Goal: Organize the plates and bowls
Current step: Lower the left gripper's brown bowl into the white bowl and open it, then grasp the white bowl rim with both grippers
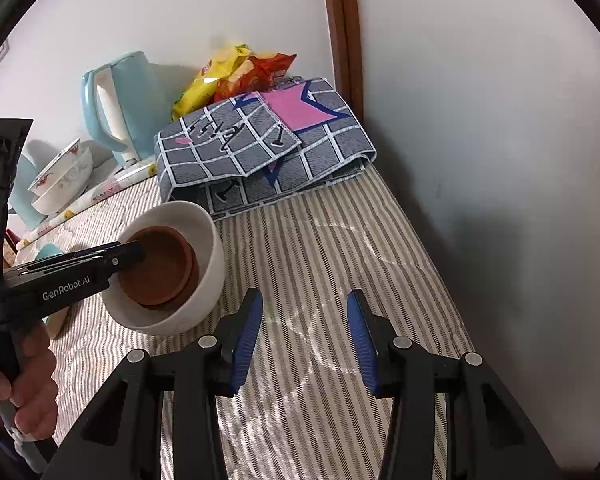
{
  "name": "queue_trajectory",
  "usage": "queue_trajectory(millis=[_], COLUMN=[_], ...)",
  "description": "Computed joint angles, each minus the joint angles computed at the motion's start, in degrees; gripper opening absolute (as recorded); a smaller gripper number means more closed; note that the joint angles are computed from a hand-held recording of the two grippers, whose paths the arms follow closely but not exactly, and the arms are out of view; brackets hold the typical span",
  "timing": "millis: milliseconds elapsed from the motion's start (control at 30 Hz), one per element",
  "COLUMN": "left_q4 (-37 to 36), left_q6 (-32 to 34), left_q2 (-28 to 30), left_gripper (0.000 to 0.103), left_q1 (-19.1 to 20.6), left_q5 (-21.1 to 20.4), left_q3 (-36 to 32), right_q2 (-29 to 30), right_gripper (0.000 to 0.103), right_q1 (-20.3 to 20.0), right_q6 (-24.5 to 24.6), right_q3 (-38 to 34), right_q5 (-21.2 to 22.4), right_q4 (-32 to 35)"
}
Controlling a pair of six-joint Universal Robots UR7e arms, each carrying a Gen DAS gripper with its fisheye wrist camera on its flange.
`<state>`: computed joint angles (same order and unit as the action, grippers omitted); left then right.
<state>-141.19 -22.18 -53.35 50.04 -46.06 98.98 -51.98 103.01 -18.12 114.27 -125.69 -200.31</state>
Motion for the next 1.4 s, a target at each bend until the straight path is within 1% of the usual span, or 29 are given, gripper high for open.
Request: queue_trajectory(millis=[267, 367, 433, 533, 667, 733, 833, 933, 1000, 1233, 1400], left_q4=[0.6, 2.1, 1.6, 1.1, 1.7, 1.7, 2.0, 2.3, 2.9, 3.7, 2.9], left_q6=[-1.6, -2.1, -2.2, -2.6, -3.1, -3.1, -3.1, -2.7, -3.1, -2.7, -1.9], left_q2=[-2.8, -3.8, -4.4, -4.9, -4.1, -3.8, -3.2, -2.7, -2.3, -1.2, -0.8], left_gripper=[0.032, 0.033, 0.033, 0.033, 0.033, 0.033, 0.033, 0.033, 0.033, 0.033, 0.033], left_q1=[0.0, 0.4, 0.6, 0.9, 1.0, 1.3, 1.8, 2.1, 2.4, 3.1, 3.6], left_q5=[2.7, 3.6, 4.0, 3.1, 3.9, 2.8, 1.3, 0.5, 0.1, -0.2, -0.3], left_q3=[1.1, 1.6, 2.3, 2.8, 2.6, 2.5, 1.9, 1.5, 1.1, 0.3, 0.2], right_q2=[0.9, 2.2, 2.7, 2.8, 4.1, 4.7, 5.1, 5.5, 6.0, 8.7, 10.7], right_gripper=[0.046, 0.046, 0.046, 0.046, 0.046, 0.046, 0.046, 0.046, 0.046, 0.045, 0.045], right_q1=[1.1, 1.8, 2.0, 2.0, 2.4, 2.4, 2.3, 2.1, 2.1, 2.2, 2.5], right_q6=[0.1, 0.3, 0.7, 1.8, 2.3, 2.6, 2.3, 2.8, 2.8, 2.0, 1.4], right_q3=[-1.1, -2.4, -3.2, -4.4, -6.9, -8.0, -9.0, -10.2, -10.8, -14.0, -15.6], right_q5=[0.4, -1.0, -0.8, 1.1, 0.7, 0.2, 0.6, 0.8, 0.0, -4.9, -8.4], right_q4=[0.2, -0.9, -1.2, 1.8, 5.8, 7.9, 9.8, 13.0, 13.6, 17.1, 16.7])
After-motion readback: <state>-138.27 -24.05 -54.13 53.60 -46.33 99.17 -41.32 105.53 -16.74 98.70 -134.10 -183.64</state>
